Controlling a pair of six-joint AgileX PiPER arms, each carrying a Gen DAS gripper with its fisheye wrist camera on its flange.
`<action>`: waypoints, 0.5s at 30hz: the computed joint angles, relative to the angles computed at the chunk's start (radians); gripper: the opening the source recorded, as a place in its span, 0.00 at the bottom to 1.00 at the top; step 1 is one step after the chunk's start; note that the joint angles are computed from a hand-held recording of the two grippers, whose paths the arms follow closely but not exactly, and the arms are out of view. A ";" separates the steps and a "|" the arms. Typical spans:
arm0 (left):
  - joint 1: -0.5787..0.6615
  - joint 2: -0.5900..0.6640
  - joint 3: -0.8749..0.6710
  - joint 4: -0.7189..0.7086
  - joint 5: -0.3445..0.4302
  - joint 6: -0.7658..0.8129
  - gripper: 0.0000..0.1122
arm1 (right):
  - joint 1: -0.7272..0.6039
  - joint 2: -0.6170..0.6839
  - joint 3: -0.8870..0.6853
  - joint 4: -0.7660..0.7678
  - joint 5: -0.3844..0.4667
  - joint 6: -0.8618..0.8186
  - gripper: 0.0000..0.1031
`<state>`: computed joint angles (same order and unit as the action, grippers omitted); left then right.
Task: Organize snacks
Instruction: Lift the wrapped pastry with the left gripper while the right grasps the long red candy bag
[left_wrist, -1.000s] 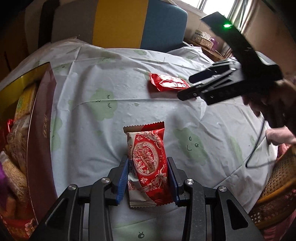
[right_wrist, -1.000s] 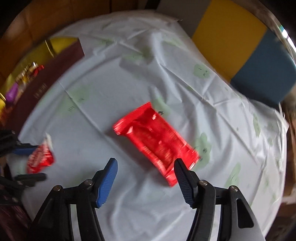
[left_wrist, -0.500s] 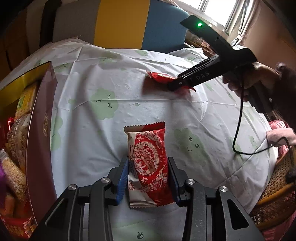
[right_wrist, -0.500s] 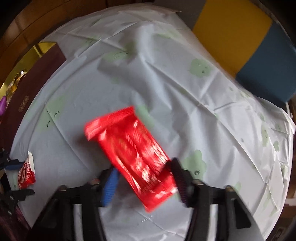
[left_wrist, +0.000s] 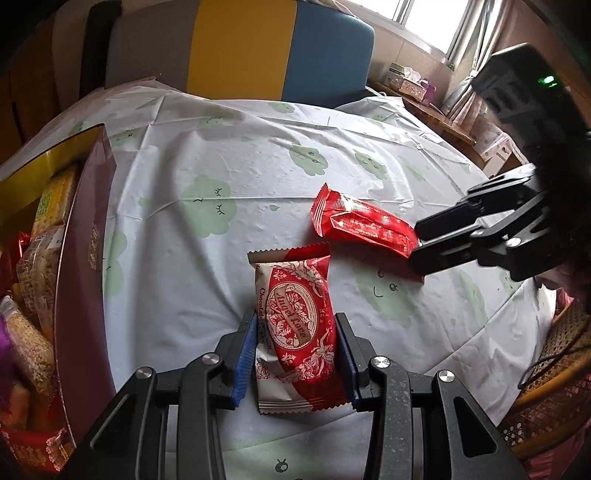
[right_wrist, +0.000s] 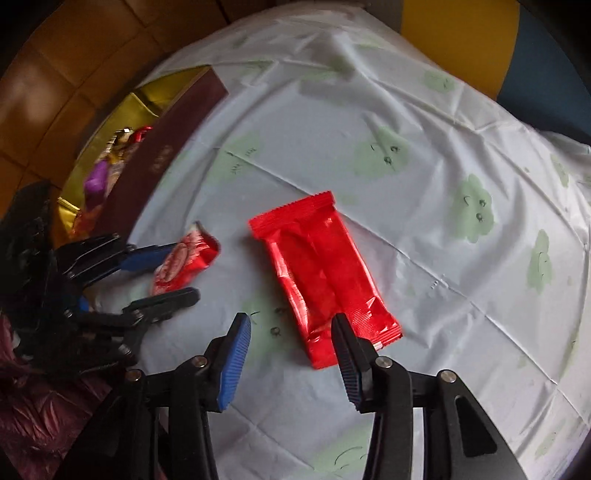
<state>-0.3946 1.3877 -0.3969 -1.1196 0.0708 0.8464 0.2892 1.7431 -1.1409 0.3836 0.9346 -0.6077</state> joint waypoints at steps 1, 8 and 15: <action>-0.003 0.000 0.001 0.001 -0.004 -0.002 0.37 | 0.010 -0.010 0.000 -0.030 -0.021 0.029 0.45; -0.021 -0.004 0.003 0.231 -0.017 -0.240 0.37 | 0.072 0.009 -0.008 -0.182 -0.134 0.151 0.57; -0.024 0.001 -0.003 0.354 -0.019 -0.369 0.37 | 0.081 0.121 -0.110 -0.191 -0.085 0.112 0.59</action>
